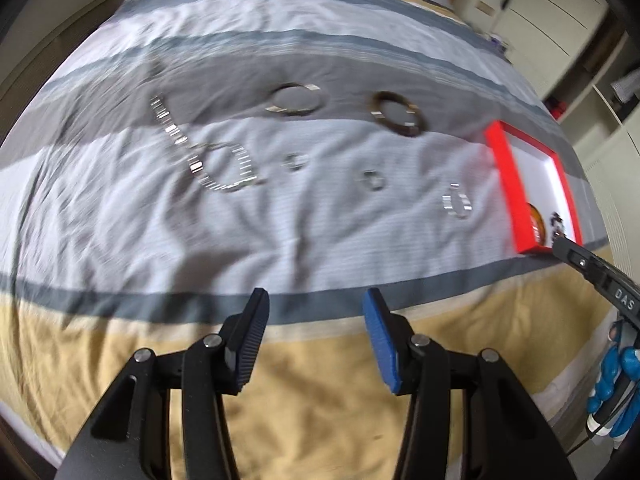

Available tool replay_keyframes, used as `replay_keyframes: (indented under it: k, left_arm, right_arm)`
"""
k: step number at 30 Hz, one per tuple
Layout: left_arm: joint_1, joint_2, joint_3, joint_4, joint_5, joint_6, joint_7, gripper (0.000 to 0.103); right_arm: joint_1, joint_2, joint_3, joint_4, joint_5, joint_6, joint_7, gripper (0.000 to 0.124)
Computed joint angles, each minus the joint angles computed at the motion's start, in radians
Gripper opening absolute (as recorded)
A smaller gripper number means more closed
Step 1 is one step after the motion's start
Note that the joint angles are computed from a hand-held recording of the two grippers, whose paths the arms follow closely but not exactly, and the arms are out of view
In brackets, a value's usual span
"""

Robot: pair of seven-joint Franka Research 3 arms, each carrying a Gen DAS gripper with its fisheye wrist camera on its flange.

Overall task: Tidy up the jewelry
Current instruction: 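Withdraw both tools from the box toward the remaining jewelry, then grasp the silver chain necklace with the left tool while the right tool grasps a small ring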

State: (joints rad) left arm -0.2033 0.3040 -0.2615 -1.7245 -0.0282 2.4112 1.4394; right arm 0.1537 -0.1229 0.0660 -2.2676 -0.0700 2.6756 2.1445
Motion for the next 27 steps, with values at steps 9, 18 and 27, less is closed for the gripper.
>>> replay_keyframes:
  k: [9, 18, 27]
  left_arm:
    - [0.045, -0.031, 0.013, -0.059, -0.043, 0.018, 0.022, 0.047]
    - [0.062, 0.013, 0.02, -0.004, -0.052, 0.03, 0.017, 0.05]
    - [0.075, 0.158, 0.039, 0.192, -0.014, 0.004, -0.057, 0.051]
  right_arm:
    - [0.061, 0.098, 0.009, 0.102, 0.012, -0.01, -0.018, 0.029]
    - [0.111, 0.198, -0.007, 0.213, 0.036, -0.022, -0.067, 0.029]
    - [0.145, 0.359, -0.026, 0.385, 0.093, -0.029, -0.163, 0.029]
